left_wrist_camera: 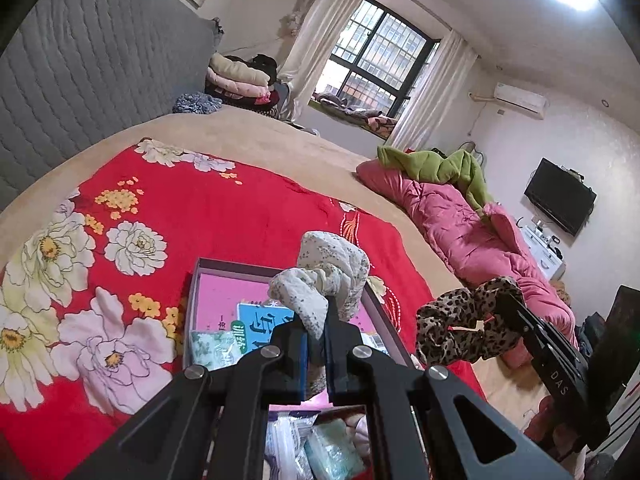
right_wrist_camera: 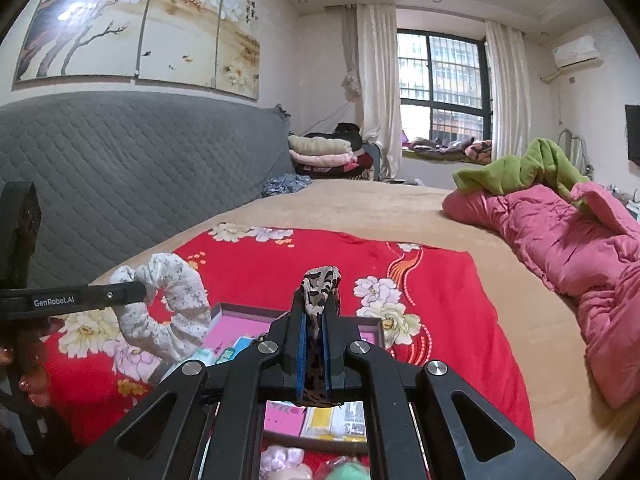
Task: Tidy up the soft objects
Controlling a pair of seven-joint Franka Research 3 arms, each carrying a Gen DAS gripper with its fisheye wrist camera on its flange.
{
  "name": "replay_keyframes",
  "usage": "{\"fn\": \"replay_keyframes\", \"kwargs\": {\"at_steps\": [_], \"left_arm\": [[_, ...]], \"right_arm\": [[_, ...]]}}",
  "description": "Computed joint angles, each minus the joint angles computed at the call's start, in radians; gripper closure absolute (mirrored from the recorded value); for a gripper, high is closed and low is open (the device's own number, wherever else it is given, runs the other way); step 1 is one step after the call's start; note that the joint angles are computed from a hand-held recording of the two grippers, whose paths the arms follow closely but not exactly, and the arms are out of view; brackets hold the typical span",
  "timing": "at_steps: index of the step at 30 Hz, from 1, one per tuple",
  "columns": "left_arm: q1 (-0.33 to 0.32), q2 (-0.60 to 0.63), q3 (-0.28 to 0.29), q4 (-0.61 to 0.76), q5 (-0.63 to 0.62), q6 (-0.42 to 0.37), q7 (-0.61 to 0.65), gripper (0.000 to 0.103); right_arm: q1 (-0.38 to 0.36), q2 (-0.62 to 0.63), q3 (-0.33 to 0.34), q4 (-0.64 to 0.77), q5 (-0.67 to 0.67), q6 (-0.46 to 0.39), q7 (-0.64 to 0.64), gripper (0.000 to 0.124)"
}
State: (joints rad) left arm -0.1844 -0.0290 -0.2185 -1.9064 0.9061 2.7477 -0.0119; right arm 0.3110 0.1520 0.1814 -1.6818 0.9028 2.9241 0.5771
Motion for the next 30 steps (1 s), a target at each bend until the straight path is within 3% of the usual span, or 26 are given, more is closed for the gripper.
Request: {"fn": "replay_keyframes", "kwargs": {"at_steps": [13, 17, 30], "left_arm": [[-0.022, 0.122, 0.044, 0.079, -0.028, 0.089, -0.005, 0.097], [-0.027, 0.163, 0.06, 0.084, -0.086, 0.15, 0.024, 0.097], [-0.053, 0.234, 0.085, 0.068, -0.289, 0.197, 0.172, 0.097]], "right_arm": [[-0.006, 0.076, 0.004, 0.064, -0.1, 0.02, 0.105, 0.118], [-0.008, 0.1, 0.004, 0.082, -0.149, 0.019, 0.15, 0.118], [-0.015, 0.144, 0.008, 0.099, -0.262, 0.001, 0.244, 0.118]]}}
